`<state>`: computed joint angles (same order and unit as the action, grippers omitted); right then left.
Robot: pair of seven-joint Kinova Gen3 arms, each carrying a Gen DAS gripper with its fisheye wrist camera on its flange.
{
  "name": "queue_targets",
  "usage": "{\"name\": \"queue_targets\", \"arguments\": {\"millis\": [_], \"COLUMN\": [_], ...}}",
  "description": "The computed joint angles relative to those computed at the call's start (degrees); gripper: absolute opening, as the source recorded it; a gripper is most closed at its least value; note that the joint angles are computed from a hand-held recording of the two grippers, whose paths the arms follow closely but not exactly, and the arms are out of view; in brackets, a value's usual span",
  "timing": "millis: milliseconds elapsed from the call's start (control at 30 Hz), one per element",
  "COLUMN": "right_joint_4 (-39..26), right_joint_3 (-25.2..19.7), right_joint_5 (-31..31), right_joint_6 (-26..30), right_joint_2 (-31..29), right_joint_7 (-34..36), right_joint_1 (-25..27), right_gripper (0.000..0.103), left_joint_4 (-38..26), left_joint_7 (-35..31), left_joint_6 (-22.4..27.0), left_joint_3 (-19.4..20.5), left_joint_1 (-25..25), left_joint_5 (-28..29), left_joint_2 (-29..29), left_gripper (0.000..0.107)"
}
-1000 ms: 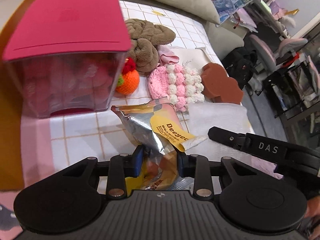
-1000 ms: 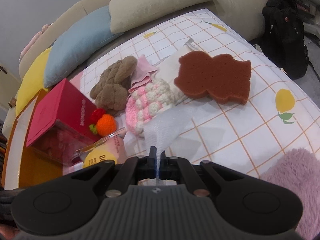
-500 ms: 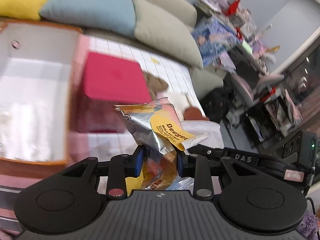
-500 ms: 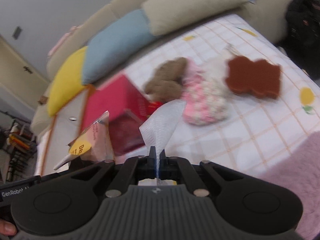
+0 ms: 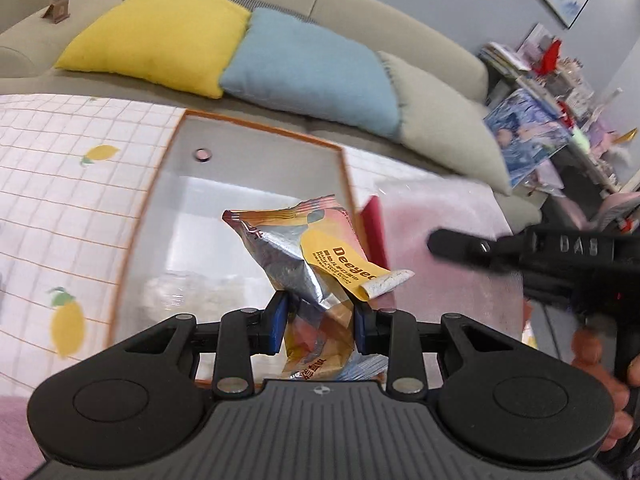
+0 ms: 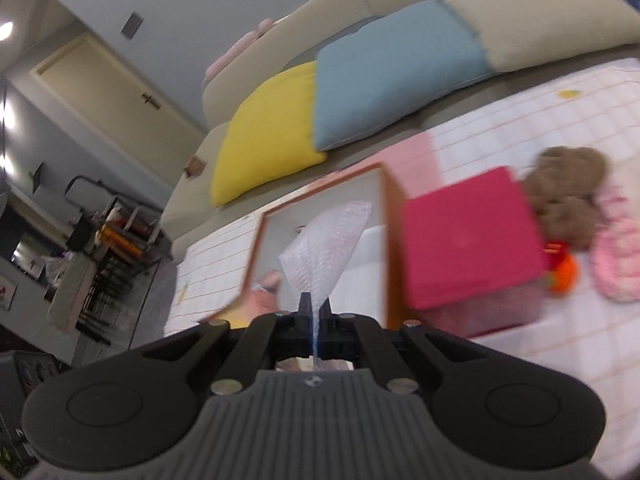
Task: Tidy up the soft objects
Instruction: 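Carry both items into the white box and open both tools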
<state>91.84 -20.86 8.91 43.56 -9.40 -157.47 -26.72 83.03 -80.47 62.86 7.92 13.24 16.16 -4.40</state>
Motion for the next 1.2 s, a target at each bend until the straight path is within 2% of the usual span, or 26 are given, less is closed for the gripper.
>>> {"name": "queue_targets", "arguments": {"millis": [67, 133, 233, 300, 367, 533, 800, 1000, 1033, 1167, 1200], "right_joint_4": [-3.61, -7.63, -11.92, -14.19, -15.29, -17.77, -20.1, -21.52, -21.81, -22.27, -22.92], "right_joint_3": [-0.23, -2.27, 1.15, 1.65, 0.04, 3.16, 8.31, 9.79, 9.89, 9.8, 9.86], "right_joint_5": [2.3, 6.96, 12.16, 13.69, 15.57, 19.33, 16.43, 16.45, 16.28, 15.37, 16.07], "right_joint_6": [2.05, 6.71, 13.7, 18.36, 21.3, 27.76, 30.85, 32.94, 33.41, 33.63, 34.7], "right_joint_2": [4.57, 9.31, 14.87, 17.29, 18.88, 21.56, 23.85, 24.02, 23.97, 23.13, 23.27], "right_joint_7": [-0.25, -1.43, -2.75, -1.57, -0.93, 0.73, 6.13, 8.03, 8.28, 8.98, 8.56], "right_joint_1": [-1.98, -3.27, -10.67, -12.83, -13.0, -18.65, -22.01, -23.56, -23.57, -23.31, -23.84], "right_gripper": [0.0, 0.0, 0.0, 0.0, 0.0, 0.0, 0.0, 0.006, 0.011, 0.018, 0.025], "left_joint_4": [-1.27, -2.62, -2.97, -2.36, -2.42, -3.27, -3.19, -4.65, -4.89, -5.96, -6.43], "left_joint_7": [-1.44, -2.03, -3.52, -4.9, -5.81, -5.64, -5.5, -5.33, -5.26, -5.04, -5.16], "left_joint_6": [2.13, 3.83, 5.27, 5.21, 5.68, 6.75, 6.98, 8.97, 9.2, 10.11, 10.58], "left_joint_3": [-0.47, 0.17, 0.19, -0.1, -0.17, 0.26, 0.47, 0.4, 0.37, 0.22, 0.26], "left_joint_1": [-0.39, -0.12, -0.14, -0.55, -0.83, -0.22, 0.45, 0.7, 0.69, 0.38, 0.41], "left_joint_5": [-0.18, -2.36, -3.53, -2.44, -1.68, -2.81, -2.95, -4.05, -4.08, -3.78, -3.95], "left_joint_2": [1.72, 3.97, 6.33, 7.13, 8.11, 10.73, 12.61, 13.43, 13.39, 12.85, 12.8], "left_gripper": [0.036, 0.036, 0.036, 0.036, 0.036, 0.036, 0.037, 0.04, 0.04, 0.054, 0.059]}}
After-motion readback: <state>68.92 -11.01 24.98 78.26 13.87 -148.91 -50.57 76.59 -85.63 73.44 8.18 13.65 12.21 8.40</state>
